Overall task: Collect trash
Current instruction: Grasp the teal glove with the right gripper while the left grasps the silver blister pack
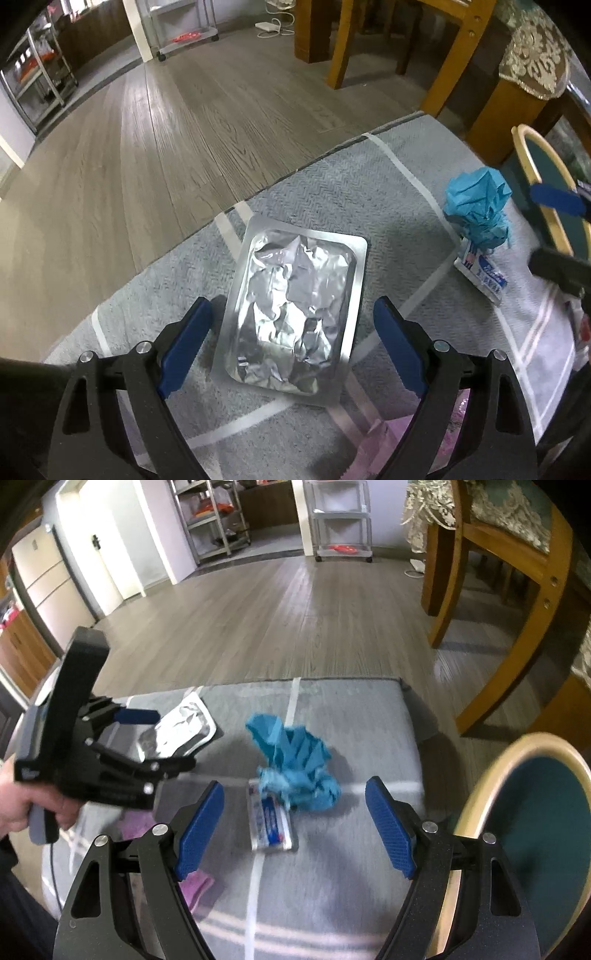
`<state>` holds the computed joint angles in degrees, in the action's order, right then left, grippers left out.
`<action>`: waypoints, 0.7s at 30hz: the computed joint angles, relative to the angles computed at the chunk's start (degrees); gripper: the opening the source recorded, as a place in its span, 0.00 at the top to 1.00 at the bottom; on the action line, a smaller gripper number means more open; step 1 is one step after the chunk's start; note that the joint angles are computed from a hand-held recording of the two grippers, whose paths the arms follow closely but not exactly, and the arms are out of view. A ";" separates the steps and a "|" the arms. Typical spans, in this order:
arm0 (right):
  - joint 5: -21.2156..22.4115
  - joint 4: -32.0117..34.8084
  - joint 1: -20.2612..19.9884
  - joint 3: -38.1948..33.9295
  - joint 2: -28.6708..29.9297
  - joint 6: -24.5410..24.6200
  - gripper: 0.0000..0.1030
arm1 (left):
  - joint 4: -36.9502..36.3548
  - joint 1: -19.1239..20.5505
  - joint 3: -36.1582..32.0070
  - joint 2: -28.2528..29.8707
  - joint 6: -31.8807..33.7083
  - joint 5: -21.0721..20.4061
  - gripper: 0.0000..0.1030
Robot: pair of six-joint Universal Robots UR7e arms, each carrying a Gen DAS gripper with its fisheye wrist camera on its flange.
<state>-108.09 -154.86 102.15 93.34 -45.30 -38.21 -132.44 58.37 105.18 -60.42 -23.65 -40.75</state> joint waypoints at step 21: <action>4.32 -0.42 -0.17 -0.26 -1.26 0.80 0.81 | -4.33 -1.62 3.32 -4.21 -4.58 -0.40 0.33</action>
<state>-103.77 -155.28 101.97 93.08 -46.56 -37.41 -136.77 56.76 108.51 -64.63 -28.23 -41.16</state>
